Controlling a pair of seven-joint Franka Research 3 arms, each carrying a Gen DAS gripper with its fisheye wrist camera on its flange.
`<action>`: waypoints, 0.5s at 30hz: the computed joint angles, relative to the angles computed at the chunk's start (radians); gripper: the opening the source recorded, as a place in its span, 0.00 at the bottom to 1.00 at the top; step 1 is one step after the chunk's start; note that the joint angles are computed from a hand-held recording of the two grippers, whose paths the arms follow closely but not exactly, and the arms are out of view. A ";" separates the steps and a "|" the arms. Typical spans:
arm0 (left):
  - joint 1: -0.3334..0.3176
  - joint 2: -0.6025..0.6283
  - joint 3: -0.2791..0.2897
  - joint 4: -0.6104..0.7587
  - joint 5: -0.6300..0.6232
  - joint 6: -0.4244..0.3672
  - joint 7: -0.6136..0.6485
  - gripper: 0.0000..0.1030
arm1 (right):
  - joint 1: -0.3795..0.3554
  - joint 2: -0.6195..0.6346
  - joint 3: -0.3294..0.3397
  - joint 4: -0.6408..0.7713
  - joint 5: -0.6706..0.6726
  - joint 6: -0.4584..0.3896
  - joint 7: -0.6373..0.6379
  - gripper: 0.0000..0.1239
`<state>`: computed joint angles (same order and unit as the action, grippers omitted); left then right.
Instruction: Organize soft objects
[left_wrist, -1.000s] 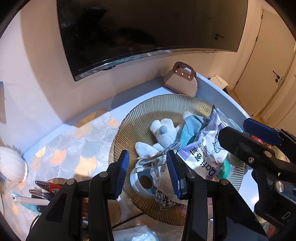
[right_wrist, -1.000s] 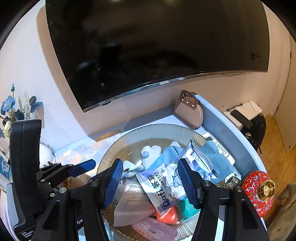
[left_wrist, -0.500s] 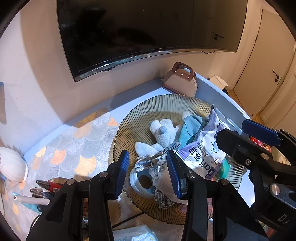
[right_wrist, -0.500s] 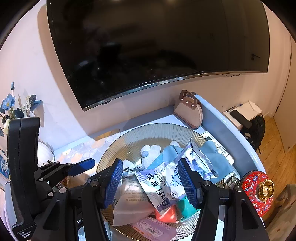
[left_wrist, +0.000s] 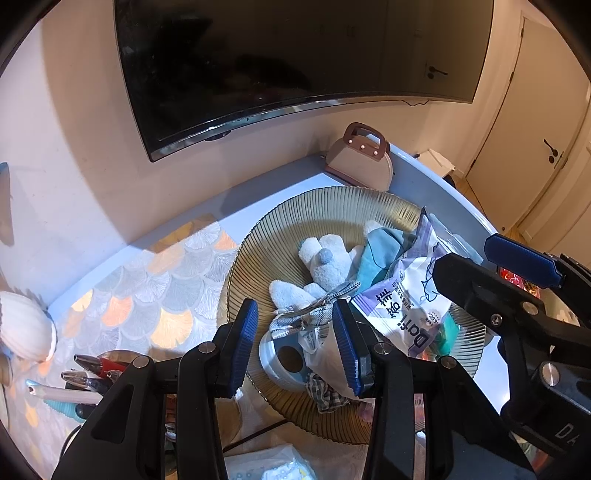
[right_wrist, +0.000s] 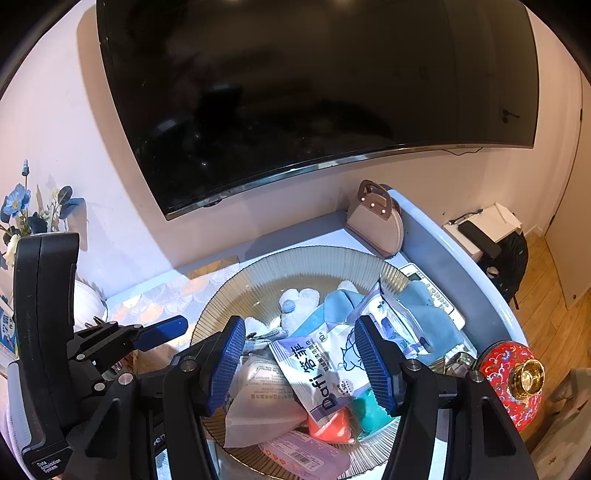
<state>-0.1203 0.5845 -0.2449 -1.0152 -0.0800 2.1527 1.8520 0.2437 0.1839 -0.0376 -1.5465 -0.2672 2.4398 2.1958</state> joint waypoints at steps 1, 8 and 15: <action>0.001 -0.001 0.000 -0.002 -0.001 0.001 0.000 0.38 | 0.000 0.000 0.000 0.000 -0.001 0.000 0.000 0.48; 0.000 0.002 0.000 0.003 0.001 -0.002 0.000 0.38 | 0.000 -0.002 0.001 -0.001 0.000 -0.004 -0.002 0.48; 0.002 -0.005 0.000 -0.007 0.000 0.002 0.003 0.38 | -0.002 -0.001 0.001 0.001 0.005 -0.008 -0.006 0.48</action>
<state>-0.1181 0.5796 -0.2444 -1.0218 -0.0798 2.1543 1.8552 0.2417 0.1828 -0.0370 -1.5459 -0.2625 2.4321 2.1895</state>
